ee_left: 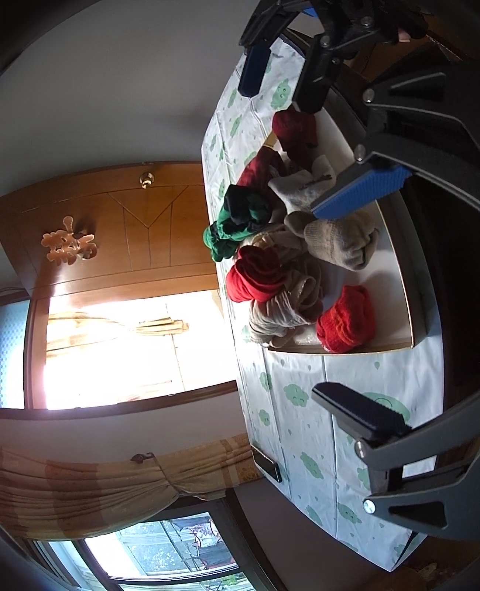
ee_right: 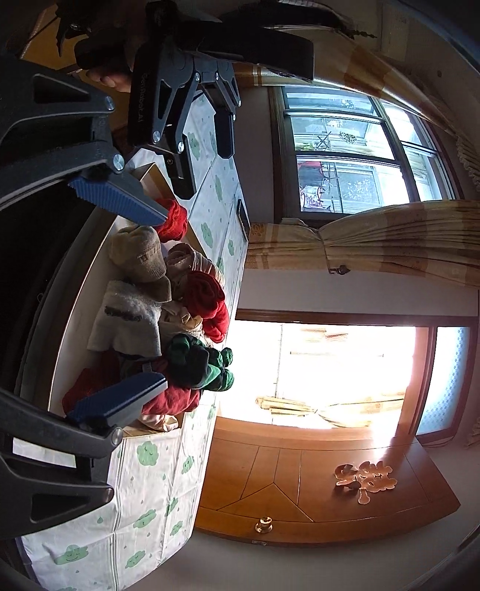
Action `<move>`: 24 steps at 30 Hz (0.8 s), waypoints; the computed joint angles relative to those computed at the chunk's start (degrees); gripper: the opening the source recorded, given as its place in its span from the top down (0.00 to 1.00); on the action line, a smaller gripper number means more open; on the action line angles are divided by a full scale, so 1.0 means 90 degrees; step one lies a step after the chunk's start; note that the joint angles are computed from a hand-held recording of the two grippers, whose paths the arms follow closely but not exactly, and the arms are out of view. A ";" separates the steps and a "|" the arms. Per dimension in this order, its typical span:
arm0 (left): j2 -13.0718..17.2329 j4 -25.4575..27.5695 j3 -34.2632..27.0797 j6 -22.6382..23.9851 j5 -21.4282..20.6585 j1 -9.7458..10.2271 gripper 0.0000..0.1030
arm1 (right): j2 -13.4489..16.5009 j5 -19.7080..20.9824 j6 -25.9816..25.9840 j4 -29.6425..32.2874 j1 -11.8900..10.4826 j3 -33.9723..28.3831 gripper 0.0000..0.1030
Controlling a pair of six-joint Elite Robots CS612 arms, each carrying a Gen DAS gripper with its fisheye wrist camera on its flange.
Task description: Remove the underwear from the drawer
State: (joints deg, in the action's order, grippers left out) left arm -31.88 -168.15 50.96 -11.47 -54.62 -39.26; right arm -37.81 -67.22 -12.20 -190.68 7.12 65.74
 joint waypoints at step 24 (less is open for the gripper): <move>-0.0001 0.0015 0.0006 0.0003 0.0093 -0.0055 0.02 | -0.0040 -0.0012 0.0225 -0.0282 -0.0029 0.0169 0.18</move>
State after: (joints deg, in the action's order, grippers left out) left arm -31.89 -168.01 51.01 -11.44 -53.78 -39.76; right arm -38.17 -67.33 -10.17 -193.22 6.86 67.26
